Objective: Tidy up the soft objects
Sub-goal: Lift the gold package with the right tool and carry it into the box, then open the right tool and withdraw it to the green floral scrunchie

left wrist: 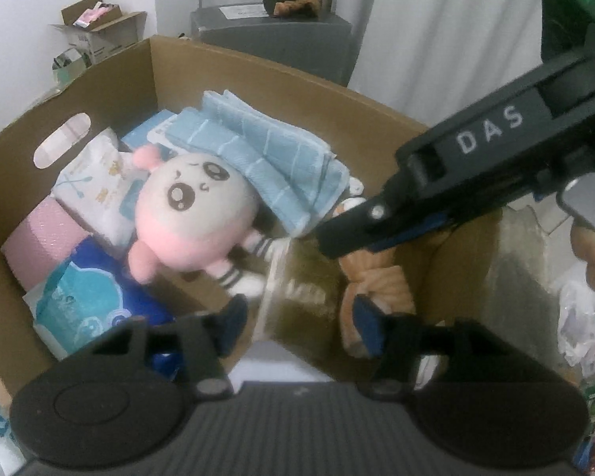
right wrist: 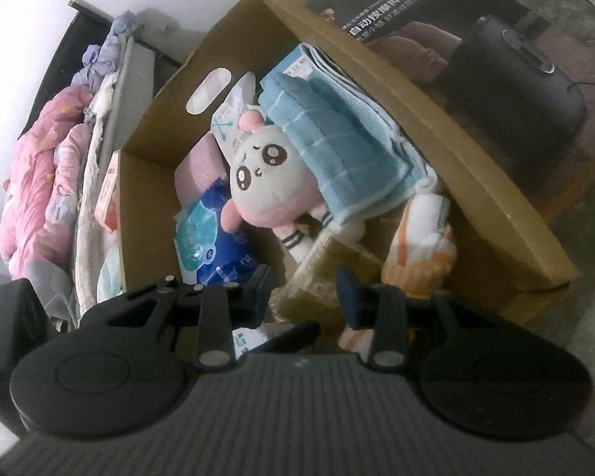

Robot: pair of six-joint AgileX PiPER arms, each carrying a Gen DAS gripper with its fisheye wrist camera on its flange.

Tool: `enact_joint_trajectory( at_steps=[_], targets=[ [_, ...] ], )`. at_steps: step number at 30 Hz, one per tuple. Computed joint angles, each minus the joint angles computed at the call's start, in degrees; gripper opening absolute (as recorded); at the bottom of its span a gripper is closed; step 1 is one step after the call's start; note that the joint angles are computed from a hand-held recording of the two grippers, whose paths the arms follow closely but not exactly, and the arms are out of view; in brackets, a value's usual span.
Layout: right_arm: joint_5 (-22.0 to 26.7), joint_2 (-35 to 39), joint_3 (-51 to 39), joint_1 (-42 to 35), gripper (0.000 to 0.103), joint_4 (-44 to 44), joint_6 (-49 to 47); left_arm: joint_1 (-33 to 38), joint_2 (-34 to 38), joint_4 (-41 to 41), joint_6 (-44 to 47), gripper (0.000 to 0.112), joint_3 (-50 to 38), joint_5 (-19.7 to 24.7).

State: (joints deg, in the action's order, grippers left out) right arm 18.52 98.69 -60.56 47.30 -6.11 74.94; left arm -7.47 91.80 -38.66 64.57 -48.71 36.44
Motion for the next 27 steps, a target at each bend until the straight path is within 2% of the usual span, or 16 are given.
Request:
enact_joint_trajectory(
  at_steps=[5,9,13,20,24,27],
  targets=[
    [0.2,-1.7,0.4,-0.4,0.036,-2.9,2.2,1.0,-3.2,3.3,-2.6,0.062,1.0,1.1],
    [-0.3,-1.6,-0.7,-0.2,0.036,-2.8,2.4,4.8,-6.2,2.6,-1.4,0.062,0.8,4.5],
    [-2.2,-2.9,-1.6,0.9,0.036,-3.2,2.8,11.5,-10.7,-0.3,3.0,0.072,0.5,9.2],
    [-3.2,-2.8,-8.0,6.0,0.04,-10.3,8.7,30.7,-17.7,-5.3,13.7,0.081,-0.8,20.6],
    [-4.0,1.2,-15.4,9.6,0.041,-8.2,4.5,46.0,-18.7,-7.2,21.1,0.084,-2.0,27.4],
    [-3.0,6.7,-24.2,11.9,0.043,0.9,-6.6,57.2,-16.9,-7.5,25.6,0.084,-3.6,31.1]
  ],
)
